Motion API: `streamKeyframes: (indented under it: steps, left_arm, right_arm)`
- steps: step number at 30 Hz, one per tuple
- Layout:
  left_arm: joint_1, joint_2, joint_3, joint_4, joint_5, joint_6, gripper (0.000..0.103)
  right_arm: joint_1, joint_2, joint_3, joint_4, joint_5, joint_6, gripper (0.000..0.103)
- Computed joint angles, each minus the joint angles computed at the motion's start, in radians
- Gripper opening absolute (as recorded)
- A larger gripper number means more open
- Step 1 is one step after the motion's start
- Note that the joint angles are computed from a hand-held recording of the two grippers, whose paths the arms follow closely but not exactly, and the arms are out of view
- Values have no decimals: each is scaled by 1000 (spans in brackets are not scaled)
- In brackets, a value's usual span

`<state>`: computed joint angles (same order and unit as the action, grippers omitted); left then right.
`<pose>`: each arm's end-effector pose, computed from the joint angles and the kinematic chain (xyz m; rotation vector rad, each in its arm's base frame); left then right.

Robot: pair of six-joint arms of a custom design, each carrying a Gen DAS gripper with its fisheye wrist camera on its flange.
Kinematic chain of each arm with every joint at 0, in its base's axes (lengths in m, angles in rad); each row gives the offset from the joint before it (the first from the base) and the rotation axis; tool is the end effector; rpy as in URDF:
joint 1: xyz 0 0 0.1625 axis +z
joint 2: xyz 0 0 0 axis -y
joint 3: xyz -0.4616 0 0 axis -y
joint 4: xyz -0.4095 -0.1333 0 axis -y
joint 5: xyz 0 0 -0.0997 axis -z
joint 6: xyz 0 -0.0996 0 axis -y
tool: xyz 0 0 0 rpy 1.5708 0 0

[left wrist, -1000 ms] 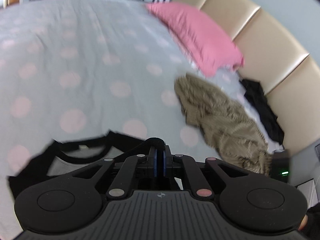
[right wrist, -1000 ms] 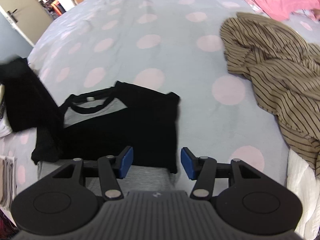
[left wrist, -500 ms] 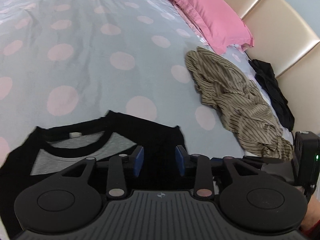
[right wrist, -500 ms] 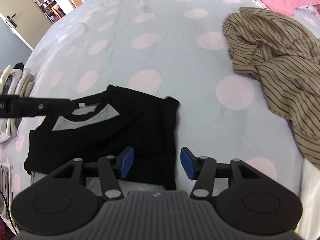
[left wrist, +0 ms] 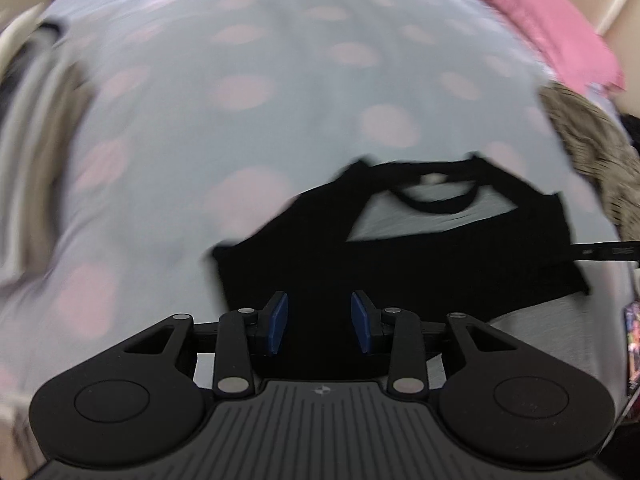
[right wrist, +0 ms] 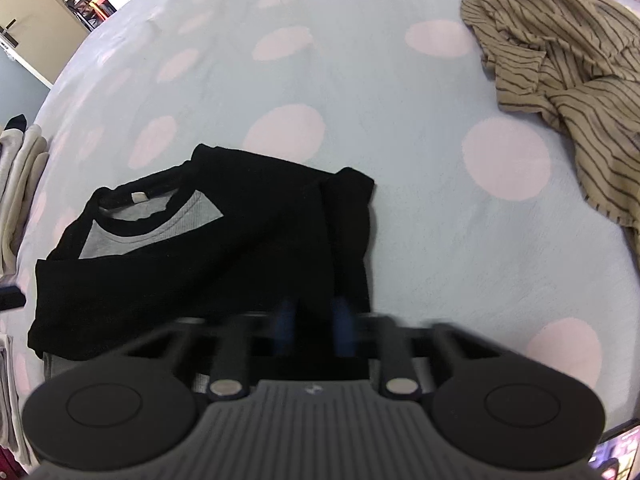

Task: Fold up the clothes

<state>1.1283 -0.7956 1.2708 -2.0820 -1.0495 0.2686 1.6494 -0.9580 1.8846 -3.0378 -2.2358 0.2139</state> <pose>-0.1730 -0.7922 0.2221 0.9014 2.4636 -0.1078 0.1217 -0.6296 0.1968 -0.3993 -2.4279 0.7944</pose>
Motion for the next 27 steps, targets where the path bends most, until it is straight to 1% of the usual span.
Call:
streamKeyframes:
  steps: [1,3,7,10,13,14,16,18,20,23,25,27]
  left_arm:
    - [8,-7,0,2,9,-10,32]
    - [19,-14,3,0,10,-28,32]
    - [40,-28,7,-3,11,-61,32]
    - [42,-29,18,-2,12,-56,33]
    - [41,-33,43,-12,18,-32,39]
    - [40,-34,52,-16,27,-28,39]
    - [41,-34,65,-19,41,-30,39]
    - [46,-32,69,-16,49,-33,40]
    - [48,-34,72,-17,55,-46,43]
    - [44,-54,92,-32,70,-75,43]
    - [36,-79,123,-47,87,-66,43]
    - [33,-108,152,-47,73,-74,43]
  right_arm:
    - [8,0,-1,-8,-11,-12,9]
    - [21,-10,-2,0,-12,-15,8]
    - [39,-53,-20,182,-38,113,7]
    - [37,-69,-9,229,-63,155,7]
    - [22,-63,-1,252,-69,170,7]
    - [19,-60,-3,274,-70,173,7]
    - [16,-54,0,267,-74,153,8]
    - [15,-57,2,255,-70,145,11]
    - [19,-65,6,260,-83,152,26]
    - [33,-78,18,263,-100,155,29]
    - [43,-91,31,272,-95,161,29]
    - [55,-101,51,263,-76,159,30]
